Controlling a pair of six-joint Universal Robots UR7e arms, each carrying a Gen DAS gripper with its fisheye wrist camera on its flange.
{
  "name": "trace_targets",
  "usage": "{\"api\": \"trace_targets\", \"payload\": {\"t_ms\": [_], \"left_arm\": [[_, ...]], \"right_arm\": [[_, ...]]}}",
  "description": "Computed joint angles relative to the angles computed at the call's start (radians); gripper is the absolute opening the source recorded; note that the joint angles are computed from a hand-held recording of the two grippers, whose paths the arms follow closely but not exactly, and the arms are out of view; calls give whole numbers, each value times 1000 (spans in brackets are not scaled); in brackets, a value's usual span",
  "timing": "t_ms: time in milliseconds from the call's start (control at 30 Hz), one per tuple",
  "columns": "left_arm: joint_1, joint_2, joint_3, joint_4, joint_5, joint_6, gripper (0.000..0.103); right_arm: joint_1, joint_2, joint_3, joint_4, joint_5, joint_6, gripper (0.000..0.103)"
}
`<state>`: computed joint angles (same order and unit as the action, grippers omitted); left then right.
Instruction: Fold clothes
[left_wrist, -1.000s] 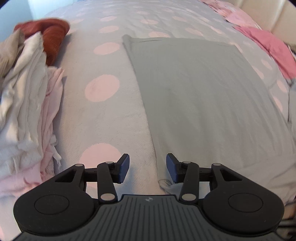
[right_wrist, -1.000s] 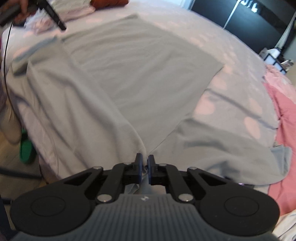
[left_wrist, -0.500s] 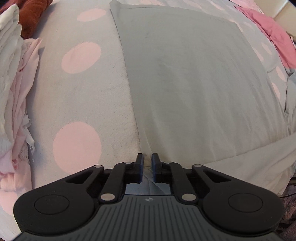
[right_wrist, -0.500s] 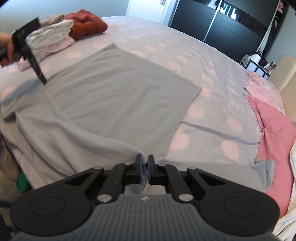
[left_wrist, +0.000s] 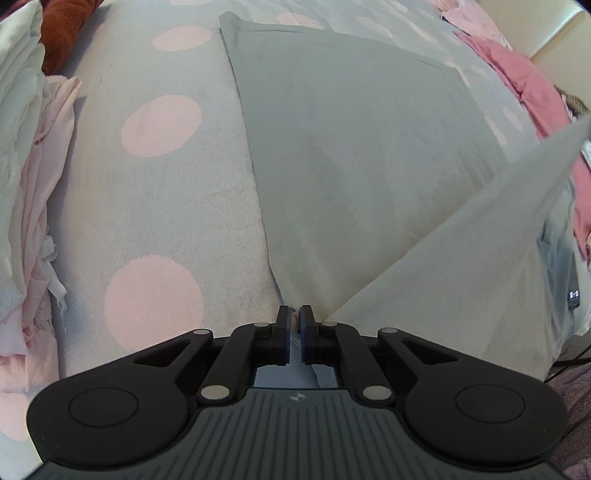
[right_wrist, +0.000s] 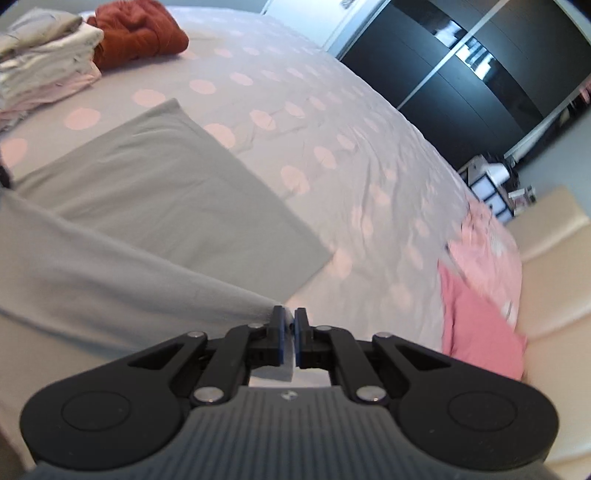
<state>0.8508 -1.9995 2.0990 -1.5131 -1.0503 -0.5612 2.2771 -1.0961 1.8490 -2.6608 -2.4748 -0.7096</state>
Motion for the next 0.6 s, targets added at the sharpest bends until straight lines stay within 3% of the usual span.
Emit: {"api": "trace_targets", "payload": {"t_ms": [167, 333, 600], "left_arm": [[33, -6, 7, -32, -23, 49, 3], [64, -21, 9, -53, -48, 81, 3], [114, -48, 2, -76, -90, 124, 3]], "right_arm": [[4, 249, -254, -99, -9, -186, 6], [20, 493, -539, -109, 29, -321, 6], [26, 837, -967, -15, 91, -428, 6]]}}
